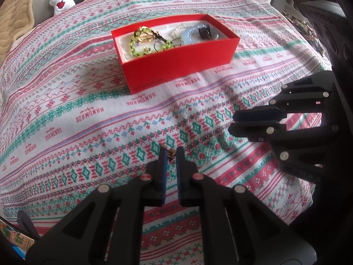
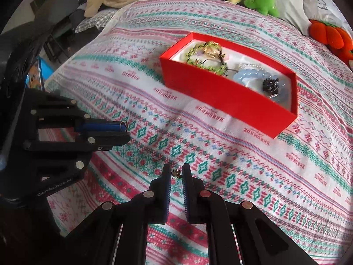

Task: Organize jewelry
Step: 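Carry the gold earring into the red box and open the left tool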

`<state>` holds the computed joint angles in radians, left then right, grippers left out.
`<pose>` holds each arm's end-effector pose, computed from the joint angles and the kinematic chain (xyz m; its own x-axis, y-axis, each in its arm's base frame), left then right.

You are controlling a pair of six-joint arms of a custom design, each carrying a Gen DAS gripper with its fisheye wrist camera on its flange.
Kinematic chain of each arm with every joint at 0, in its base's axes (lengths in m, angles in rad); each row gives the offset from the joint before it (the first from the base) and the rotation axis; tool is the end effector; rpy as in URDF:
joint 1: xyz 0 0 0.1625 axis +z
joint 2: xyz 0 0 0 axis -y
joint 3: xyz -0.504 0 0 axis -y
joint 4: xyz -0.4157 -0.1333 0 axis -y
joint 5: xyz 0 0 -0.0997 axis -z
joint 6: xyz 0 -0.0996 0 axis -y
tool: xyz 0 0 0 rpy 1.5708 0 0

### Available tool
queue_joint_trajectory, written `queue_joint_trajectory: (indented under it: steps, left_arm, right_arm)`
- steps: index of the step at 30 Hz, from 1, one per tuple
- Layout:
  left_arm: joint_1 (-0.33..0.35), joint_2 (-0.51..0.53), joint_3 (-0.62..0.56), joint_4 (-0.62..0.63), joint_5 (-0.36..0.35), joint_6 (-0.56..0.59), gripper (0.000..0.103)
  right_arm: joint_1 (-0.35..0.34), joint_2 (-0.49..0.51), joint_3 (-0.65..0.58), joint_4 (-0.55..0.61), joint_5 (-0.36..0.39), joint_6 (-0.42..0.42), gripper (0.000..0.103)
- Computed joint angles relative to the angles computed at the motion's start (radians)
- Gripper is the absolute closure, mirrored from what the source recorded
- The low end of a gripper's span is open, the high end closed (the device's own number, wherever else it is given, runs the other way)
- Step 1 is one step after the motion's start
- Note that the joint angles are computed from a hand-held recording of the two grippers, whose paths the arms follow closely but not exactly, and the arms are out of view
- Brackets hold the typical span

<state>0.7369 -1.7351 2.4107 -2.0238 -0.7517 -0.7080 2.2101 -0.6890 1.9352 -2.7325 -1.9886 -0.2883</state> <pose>-0.1016 -0.3704 0.3114 -0.7276 0.0403 -0.6848 0.3279 0.8972 -0.2957 0.4404 -0.4367 -0.0102 -0.5146 -0.7765 0.3636 -0.7727 0.6038 0.1959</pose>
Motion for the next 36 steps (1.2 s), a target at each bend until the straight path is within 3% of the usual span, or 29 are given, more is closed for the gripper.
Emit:
queue_joint_trajectory:
  steps: [17,36]
  left_arm:
    - [0.019,0.038,-0.070,-0.095,0.071,0.019,0.094]
    - [0.117,0.207,-0.125,-0.421,0.133,0.087,0.094]
  right_arm:
    - [-0.010,-0.018,-0.069,-0.052,-0.007,0.065,0.093]
    - [-0.047,0.035,-0.171,-0.081,-0.055,0.159,0.093]
